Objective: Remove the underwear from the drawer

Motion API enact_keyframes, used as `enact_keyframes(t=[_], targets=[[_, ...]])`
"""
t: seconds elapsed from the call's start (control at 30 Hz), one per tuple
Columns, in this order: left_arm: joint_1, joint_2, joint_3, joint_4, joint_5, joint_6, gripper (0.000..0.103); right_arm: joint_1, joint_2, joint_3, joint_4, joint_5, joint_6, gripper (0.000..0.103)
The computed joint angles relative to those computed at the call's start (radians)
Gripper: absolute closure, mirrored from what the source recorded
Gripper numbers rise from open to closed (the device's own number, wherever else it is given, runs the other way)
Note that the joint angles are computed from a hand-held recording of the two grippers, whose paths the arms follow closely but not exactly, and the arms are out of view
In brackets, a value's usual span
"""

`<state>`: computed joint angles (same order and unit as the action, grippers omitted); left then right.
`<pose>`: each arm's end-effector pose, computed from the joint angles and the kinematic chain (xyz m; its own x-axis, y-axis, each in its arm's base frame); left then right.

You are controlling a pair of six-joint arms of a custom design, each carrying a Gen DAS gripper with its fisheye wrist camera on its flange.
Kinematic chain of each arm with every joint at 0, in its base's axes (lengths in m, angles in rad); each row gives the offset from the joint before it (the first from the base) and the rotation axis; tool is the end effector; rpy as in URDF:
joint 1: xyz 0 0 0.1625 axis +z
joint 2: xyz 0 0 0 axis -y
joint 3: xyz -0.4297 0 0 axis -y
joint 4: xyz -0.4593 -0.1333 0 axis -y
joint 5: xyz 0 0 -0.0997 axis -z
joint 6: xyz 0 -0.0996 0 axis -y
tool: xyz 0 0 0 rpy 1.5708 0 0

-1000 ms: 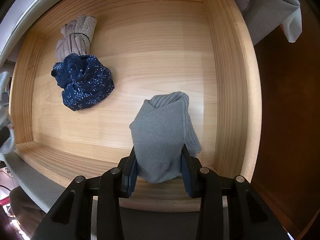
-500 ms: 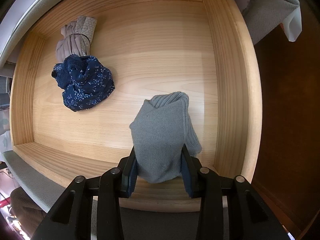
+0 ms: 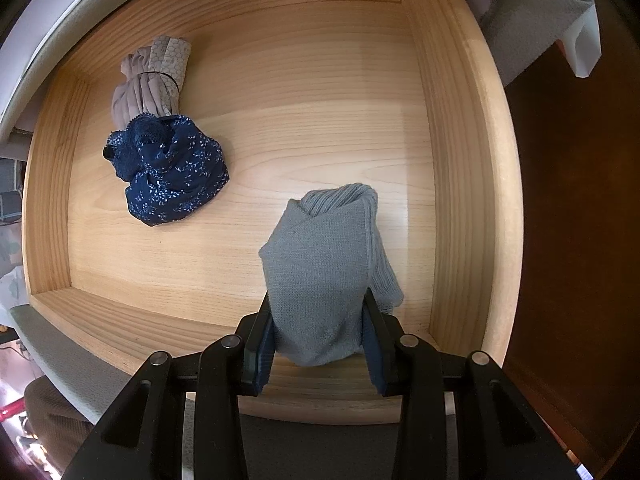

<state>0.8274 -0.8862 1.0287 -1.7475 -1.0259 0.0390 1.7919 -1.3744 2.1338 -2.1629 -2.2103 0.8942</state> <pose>-0.4249 -0.7354 0.3484 -0.6147 0.5940 -0.5190 0.7009 0.7131 -0.0140 0.1821 -0.4735 0.1723 -0.6451 0.5792 0.4983 0.4580 0.8152 -0.3546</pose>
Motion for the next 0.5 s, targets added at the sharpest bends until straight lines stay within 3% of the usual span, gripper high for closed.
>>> enact_keyframes(t=[0.5], targets=[[0.028,0.228,-0.183,0.031,0.049,0.014,0.078,0.020,0.015,-0.008,0.014,-0.008,0.023,0.068]])
